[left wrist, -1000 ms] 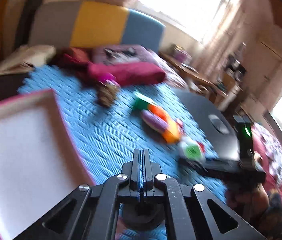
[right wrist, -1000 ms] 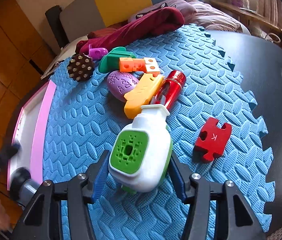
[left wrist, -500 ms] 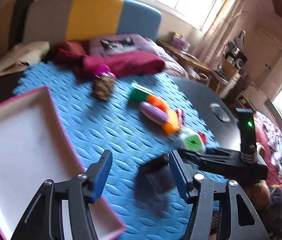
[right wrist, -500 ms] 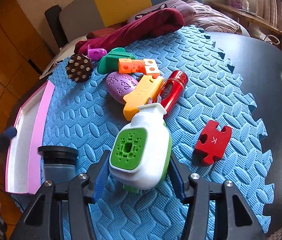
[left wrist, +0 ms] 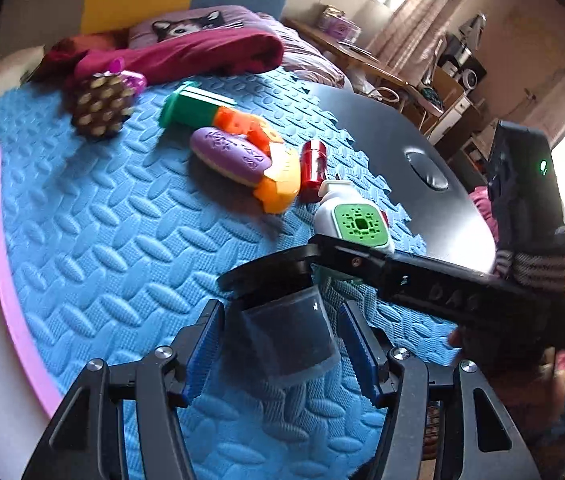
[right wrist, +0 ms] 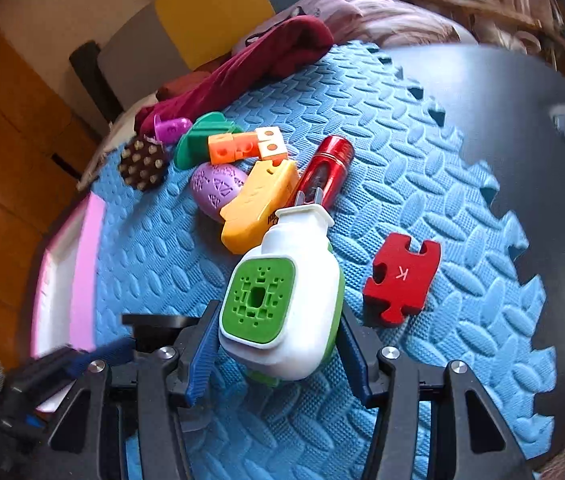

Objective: Organize rigid objects
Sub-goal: 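Carry the cup into the pink-rimmed tray and release it with the left tool while the right holds the bottle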

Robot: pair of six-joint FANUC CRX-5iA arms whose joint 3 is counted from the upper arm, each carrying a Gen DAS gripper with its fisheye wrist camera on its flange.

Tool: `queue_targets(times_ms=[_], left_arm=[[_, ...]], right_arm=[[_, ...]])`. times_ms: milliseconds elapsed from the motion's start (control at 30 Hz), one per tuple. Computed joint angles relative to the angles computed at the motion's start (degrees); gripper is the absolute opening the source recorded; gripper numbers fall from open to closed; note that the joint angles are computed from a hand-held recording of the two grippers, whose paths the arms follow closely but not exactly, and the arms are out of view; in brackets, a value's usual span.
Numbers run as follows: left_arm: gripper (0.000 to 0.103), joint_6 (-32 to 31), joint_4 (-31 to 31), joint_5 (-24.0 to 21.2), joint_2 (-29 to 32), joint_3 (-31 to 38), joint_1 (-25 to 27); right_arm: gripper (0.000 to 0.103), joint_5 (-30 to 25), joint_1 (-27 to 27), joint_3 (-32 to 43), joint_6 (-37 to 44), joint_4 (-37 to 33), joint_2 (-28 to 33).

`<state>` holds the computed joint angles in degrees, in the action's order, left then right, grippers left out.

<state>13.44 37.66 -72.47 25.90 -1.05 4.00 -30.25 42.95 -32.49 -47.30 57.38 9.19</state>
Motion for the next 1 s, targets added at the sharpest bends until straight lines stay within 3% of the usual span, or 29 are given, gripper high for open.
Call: queue_targets(times_ms=[133,233,367,467,533,600,733,933,1000], left_arm=[[0.049,-0.1,-1.3,1.1,0.9,0.3,-1.1],[0.044,-2.1,1.2,2.4,0.4,-1.4,-0.5],[0.044,-5.2,8.3,1.6,-0.6,-2.5,2.4],[0.044,-4.1,13.3,1.4,0.2,0.0,5.3],[0.044,-2.2,15.4,3.2,1.4,2.1,6.6],[0.044,1.2,16.3,8.5,2.9,4.5,7.5],[0.044,12.0,10.0,13.6,9.2,13.5,7.5],[0.045,23.2,2.0,16.4,15.2,21.5,6.5],[0.050,24.8,1.2,17.0,15.6,22.1,6.7]], right_arm=[[0.055,1.0,-0.4,-0.4,-0.8,1.0,-0.2],[0.055,0.0,0.0,0.6,1.3,-0.7,0.3],[0.055,-1.9,0.9,2.5,5.9,-3.6,1.3],[0.055,-3.3,1.5,4.5,10.6,-6.4,2.4],[0.055,-5.6,2.3,6.5,14.5,-9.0,3.4],[0.055,-6.9,2.7,7.5,16.2,-10.0,3.9],[0.055,-8.7,3.2,8.7,18.0,-11.1,4.8],[0.055,-11.2,3.7,10.6,21.0,-12.6,6.0],[0.055,-12.5,4.0,11.6,22.6,-13.3,6.6]])
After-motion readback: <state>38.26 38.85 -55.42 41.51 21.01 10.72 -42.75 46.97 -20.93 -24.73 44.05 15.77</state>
